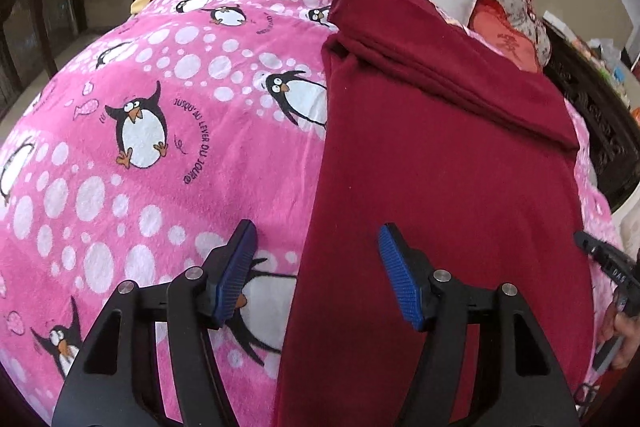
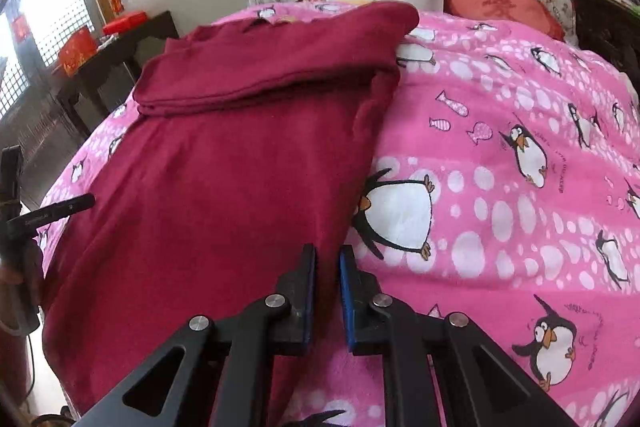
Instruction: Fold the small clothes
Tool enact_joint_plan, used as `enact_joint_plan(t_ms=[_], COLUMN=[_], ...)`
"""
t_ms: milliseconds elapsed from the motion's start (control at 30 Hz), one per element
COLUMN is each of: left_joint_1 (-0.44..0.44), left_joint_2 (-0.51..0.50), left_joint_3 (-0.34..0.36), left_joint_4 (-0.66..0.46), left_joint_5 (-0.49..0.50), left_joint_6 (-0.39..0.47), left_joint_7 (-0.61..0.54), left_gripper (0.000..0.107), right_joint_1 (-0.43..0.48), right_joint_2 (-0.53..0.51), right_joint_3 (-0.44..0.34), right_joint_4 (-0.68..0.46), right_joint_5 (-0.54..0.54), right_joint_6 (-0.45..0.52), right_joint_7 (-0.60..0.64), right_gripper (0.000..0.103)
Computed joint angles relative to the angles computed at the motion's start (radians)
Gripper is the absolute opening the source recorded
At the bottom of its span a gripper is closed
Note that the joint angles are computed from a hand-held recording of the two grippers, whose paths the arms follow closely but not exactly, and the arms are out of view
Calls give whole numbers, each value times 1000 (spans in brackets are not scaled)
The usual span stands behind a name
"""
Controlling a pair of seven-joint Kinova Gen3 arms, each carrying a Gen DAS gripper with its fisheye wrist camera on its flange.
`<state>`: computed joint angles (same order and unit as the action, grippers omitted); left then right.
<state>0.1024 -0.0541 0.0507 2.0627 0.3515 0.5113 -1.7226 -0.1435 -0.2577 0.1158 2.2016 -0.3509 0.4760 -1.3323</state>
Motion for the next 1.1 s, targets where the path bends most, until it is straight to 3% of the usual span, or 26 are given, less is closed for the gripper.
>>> enact_joint_plan(t_ms=[67, 100, 133, 200, 267, 400, 567, 667, 733, 833, 967, 1100], left_joint_1=[33, 54, 58, 15, -58, -83, -82, -78, -59, -43, -25, -18], left_joint_2=[-4, -15, -26, -54, -81, -133, -187, -205, -198, -184, -168, -148], left_joint_3=[-59, -105, -132, -140, -109, -129, -138, -99, -92, -69, -54, -95], left_joint_4=[-19, -18, -12, 6, 22, 59, 93, 99, 94, 85, 72, 58], left_joint_5=[34, 75, 116, 182, 213, 209, 198, 140, 120, 91, 65, 109], left_joint_6=[59, 92, 114, 167, 222, 289, 335, 324, 325, 311, 306, 337], left_joint_7=[-42, -83, -123, -198, -248, -289, -313, -284, -290, -264, -243, -293], left_gripper=[64, 64, 64, 64, 64, 64, 72, 73, 82, 90, 93, 93], right_joint_1=[-53, -73, -99, -143, -132, -69, -53, -49, -92, -87, -44, 1], right_joint_2=[-56, -70, -82, -112, -132, -157, -178, -129, -84, -53, -46, -42], right_joint_3=[93, 139, 185, 269, 288, 291, 339, 389, 444, 482, 490, 482], right_joint_4=[0, -2, -3, 12, 28, 74, 150, 161, 175, 208, 232, 226], right_joint_5=[-81, -122, -163, -223, -240, -300, -399, -481, -547, -627, -667, -648], right_joint_6=[65, 106, 146, 228, 308, 420, 451, 486, 496, 519, 572, 642], right_joint_7=[45, 84, 125, 206, 256, 353, 483, 592, 673, 784, 849, 877], right_gripper=[12, 21, 42, 54, 54, 54, 54, 54, 55, 55, 55, 56])
